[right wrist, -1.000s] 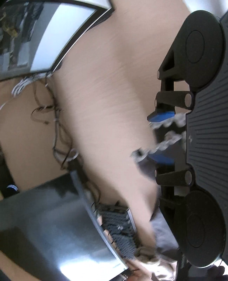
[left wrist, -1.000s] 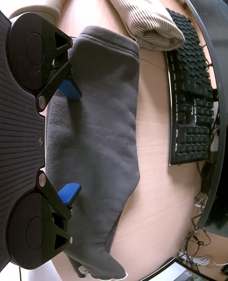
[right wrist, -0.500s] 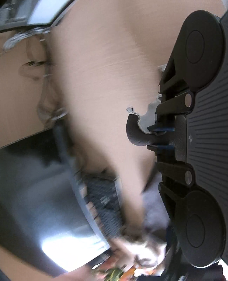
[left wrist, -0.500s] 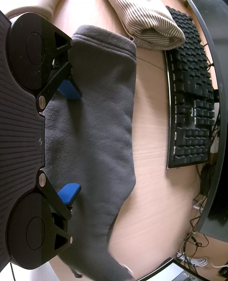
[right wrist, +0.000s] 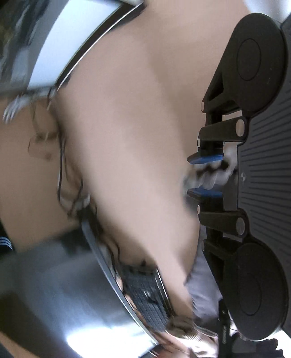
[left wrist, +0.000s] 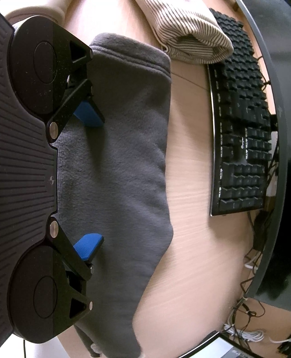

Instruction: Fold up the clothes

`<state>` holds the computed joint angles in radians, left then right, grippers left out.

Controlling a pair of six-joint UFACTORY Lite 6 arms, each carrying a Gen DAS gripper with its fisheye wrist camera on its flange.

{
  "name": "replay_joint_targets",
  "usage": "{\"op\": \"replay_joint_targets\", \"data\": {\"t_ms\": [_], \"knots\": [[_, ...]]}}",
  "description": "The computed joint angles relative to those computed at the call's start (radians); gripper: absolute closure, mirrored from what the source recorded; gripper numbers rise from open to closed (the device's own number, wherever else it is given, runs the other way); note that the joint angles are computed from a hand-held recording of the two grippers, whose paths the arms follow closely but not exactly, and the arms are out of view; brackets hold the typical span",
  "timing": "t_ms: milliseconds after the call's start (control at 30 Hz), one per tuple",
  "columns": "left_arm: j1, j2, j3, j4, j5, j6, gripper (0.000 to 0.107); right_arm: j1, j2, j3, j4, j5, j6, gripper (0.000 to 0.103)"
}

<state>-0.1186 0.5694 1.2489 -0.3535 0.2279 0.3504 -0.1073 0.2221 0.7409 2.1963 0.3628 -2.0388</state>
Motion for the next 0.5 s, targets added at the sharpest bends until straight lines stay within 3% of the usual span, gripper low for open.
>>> {"op": "replay_joint_targets", "data": {"t_ms": [133, 267, 333, 367, 400, 433, 500], "knots": [[-0.023, 0.014, 0.015, 0.162, -0.005, -0.151, 0.004, -0.041, -0.051, -0.054, 0.018, 0.044, -0.026, 0.077], [-0.029, 0.024, 0.027, 0.207, -0.001, -0.193, 0.004, 0.029, -0.025, -0.056, 0.133, 0.078, -0.171, 0.047], [-0.024, 0.024, 0.03, 0.174, 0.002, -0.161, 0.004, 0.071, 0.043, -0.013, 0.137, 0.079, -0.205, 0.046], [-0.021, 0.023, 0.029, 0.157, 0.002, -0.142, 0.004, 0.093, 0.069, 0.013, 0.125, 0.046, -0.2, 0.054], [-0.019, 0.022, 0.027, 0.143, 0.002, -0.127, 0.004, 0.112, 0.084, 0.033, 0.096, 0.017, -0.163, 0.086], [-0.018, 0.021, 0.026, 0.134, 0.002, -0.114, 0.004, 0.129, 0.098, 0.053, 0.059, -0.006, -0.115, 0.095], [-0.016, 0.018, 0.021, 0.113, 0.001, -0.088, 0.004, 0.103, 0.046, 0.045, -0.096, 0.046, 0.061, 0.097]]}}
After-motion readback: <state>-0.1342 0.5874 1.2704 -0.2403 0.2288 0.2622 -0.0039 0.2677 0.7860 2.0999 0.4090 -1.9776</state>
